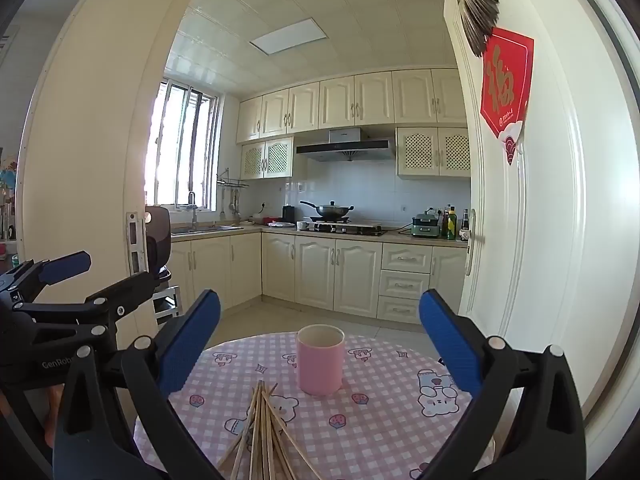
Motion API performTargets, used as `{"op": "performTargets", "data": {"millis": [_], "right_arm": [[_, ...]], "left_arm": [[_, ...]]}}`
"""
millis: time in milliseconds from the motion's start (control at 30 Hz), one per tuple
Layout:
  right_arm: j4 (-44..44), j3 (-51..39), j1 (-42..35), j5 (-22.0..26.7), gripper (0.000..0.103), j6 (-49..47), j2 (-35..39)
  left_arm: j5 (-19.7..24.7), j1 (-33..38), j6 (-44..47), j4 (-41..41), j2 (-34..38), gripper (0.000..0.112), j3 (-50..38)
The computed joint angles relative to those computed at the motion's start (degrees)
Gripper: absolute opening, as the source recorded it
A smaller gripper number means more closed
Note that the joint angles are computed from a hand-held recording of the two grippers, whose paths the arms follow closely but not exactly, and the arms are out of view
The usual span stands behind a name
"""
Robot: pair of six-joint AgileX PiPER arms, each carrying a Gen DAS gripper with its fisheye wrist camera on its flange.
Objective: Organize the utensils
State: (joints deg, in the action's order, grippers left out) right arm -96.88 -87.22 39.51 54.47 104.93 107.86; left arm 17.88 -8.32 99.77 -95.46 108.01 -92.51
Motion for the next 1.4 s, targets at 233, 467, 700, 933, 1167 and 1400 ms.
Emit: {"op": "performTargets", "data": {"millis": [233,467,700,933,1167,1400], "right_arm": [[0.44,-0.09,-0.05,-0.14,0.096,-0.27,-0.05],[0.66,-0.21,-0.01,-0.17,0.096,-0.31,-0.02],[0.8,-0.31,-0.02,-0.33,0.096,-0.33,0.05],[0.8,-0.44,0.04,-0.19,0.096,-0.26,0.21],[0.6,-0.28,0.48,0.19,0.096,0.5,0.79],[0.39,-0.27,-0.29,-0.61,0.096,0.63,0.75]], "left_arm": [[-0.3,-0.14,-0.56,0.61,-0.08,0.097,-0.01],[-0.17,-0.06,-0.85,1.04,-0.04,0.097,-0.05],[-0.16,-0.06,-0.45,0.65,-0.04,0.097,0.01],[-0.12,-0.06,1.14,-0.87,0.2,0.097,0.21],[0.03,-0.09,3.55,-3.15,0.16,0.097,1.05],[-0.27,-0.37,2.86,-2.49,0.06,0.097,0.77]]}}
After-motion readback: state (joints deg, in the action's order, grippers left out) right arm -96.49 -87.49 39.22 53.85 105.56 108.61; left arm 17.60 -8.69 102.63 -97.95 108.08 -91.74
